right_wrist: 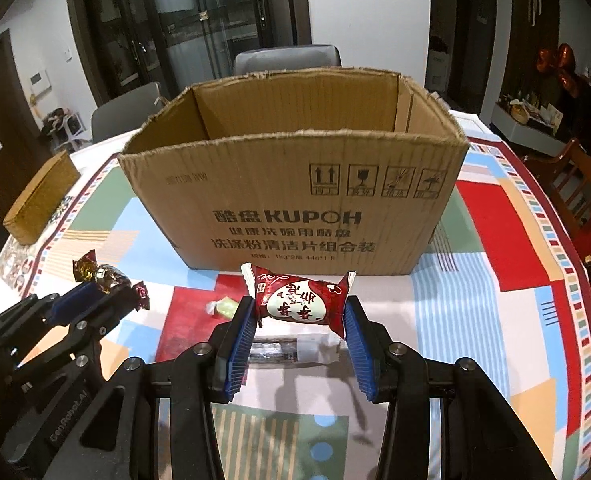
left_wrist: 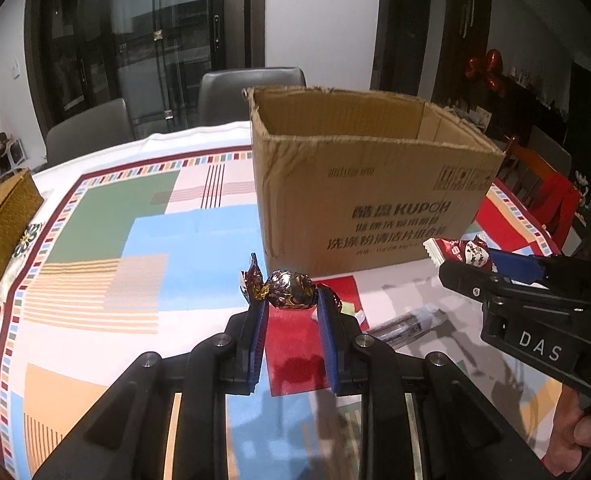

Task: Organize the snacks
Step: 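Carry the red-white packet in the right tool while the left tool carries the gold candy over the box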

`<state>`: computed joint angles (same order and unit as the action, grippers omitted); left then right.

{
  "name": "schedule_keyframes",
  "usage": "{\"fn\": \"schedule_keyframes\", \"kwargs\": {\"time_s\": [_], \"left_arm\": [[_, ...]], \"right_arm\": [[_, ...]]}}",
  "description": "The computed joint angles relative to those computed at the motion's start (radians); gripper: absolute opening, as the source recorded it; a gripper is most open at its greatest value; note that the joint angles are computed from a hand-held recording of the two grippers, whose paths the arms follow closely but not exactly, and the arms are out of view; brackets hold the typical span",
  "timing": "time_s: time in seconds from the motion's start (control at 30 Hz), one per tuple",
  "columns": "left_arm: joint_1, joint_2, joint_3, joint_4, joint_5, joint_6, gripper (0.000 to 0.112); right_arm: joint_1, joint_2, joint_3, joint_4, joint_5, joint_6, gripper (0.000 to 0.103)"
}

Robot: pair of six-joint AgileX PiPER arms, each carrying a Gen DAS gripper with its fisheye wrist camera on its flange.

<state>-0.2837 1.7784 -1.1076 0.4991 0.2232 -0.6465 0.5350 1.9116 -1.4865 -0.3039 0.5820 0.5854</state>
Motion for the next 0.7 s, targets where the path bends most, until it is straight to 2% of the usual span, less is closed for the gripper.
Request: {"fn": "schedule_keyframes", "kwargs": {"time_s": [0.37,0.7], "left_arm": [[-0.017,-0.04,-0.03,0.026,0.029,-0.024,0.025],[-0.024,-0.054,-0.091,-0.039,0.055,0.049,0.025]], "right_arm": [[-0.002,-0.048,0.029,-0.025,-0.022,0.02,0.045],[-0.014,-0.086,0.005,-0.034,-0.007,0.012,0.045]]}}
